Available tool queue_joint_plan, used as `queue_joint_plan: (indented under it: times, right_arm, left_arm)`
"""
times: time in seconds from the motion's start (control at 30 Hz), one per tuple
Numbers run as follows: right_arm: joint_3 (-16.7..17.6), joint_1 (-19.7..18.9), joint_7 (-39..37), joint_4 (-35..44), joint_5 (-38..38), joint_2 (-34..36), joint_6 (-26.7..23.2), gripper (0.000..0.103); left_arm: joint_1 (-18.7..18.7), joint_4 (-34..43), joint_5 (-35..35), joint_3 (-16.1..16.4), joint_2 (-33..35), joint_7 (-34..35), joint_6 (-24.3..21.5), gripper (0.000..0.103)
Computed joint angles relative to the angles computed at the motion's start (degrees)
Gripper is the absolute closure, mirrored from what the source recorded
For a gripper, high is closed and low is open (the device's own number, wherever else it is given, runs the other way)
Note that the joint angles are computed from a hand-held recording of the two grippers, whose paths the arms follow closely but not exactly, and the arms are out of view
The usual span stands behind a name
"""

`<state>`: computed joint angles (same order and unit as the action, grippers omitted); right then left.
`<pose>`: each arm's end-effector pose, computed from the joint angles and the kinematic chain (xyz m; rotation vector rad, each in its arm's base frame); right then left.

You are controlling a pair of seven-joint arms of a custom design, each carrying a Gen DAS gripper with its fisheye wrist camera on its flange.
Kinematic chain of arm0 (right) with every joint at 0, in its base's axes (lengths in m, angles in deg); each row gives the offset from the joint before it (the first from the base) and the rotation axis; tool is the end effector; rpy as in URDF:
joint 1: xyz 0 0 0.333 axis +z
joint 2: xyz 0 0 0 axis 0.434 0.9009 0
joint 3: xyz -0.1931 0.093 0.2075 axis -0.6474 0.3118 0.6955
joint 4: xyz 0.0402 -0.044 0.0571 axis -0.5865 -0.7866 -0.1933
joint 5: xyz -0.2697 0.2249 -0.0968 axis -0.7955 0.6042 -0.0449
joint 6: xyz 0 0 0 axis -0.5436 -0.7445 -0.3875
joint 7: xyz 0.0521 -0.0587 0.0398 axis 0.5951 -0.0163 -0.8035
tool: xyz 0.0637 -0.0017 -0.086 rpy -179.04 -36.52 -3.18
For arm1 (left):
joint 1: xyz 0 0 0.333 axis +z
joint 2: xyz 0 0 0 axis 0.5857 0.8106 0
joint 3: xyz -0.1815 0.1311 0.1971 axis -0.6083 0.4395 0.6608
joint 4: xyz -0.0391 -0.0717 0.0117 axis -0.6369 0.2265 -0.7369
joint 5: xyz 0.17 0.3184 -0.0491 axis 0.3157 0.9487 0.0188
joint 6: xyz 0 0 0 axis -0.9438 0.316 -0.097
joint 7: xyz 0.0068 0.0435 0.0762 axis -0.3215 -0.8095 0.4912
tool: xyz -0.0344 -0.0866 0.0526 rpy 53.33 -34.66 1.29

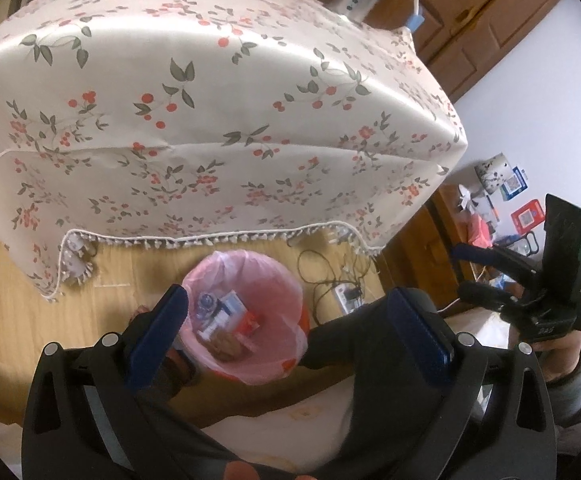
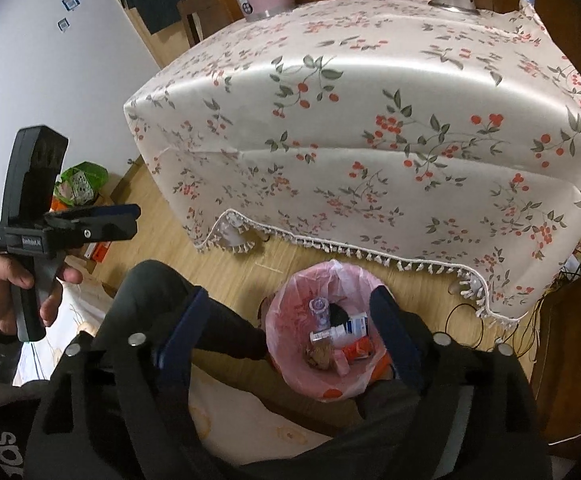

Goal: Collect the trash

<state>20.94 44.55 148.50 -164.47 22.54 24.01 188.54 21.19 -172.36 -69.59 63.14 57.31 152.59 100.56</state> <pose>0.4103 0.2003 0.6448 -1.8577 1.8164 -0.1010 0.5309 -0.3134 0.5544 1.5661 -2.3787 0.9404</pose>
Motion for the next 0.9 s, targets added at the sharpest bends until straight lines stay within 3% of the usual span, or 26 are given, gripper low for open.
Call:
queue_joint_plan:
  times: [0.23,0.9]
  right_arm:
    - [0.5,-1.2,2.3,0.3,-2.7,-0.8,1.3,0.006]
    - [1.6,-3.8,6.0,6.2,-10.8,-2.1,1.4,0.005]
  left_arm:
    - [-0.2,0.2,2.2,0.3,-0.6,-0.3,0.8,0.006]
    - [-0.8,3.4,8.6,0.9,-4.0,-0.3,1.2,0.006]
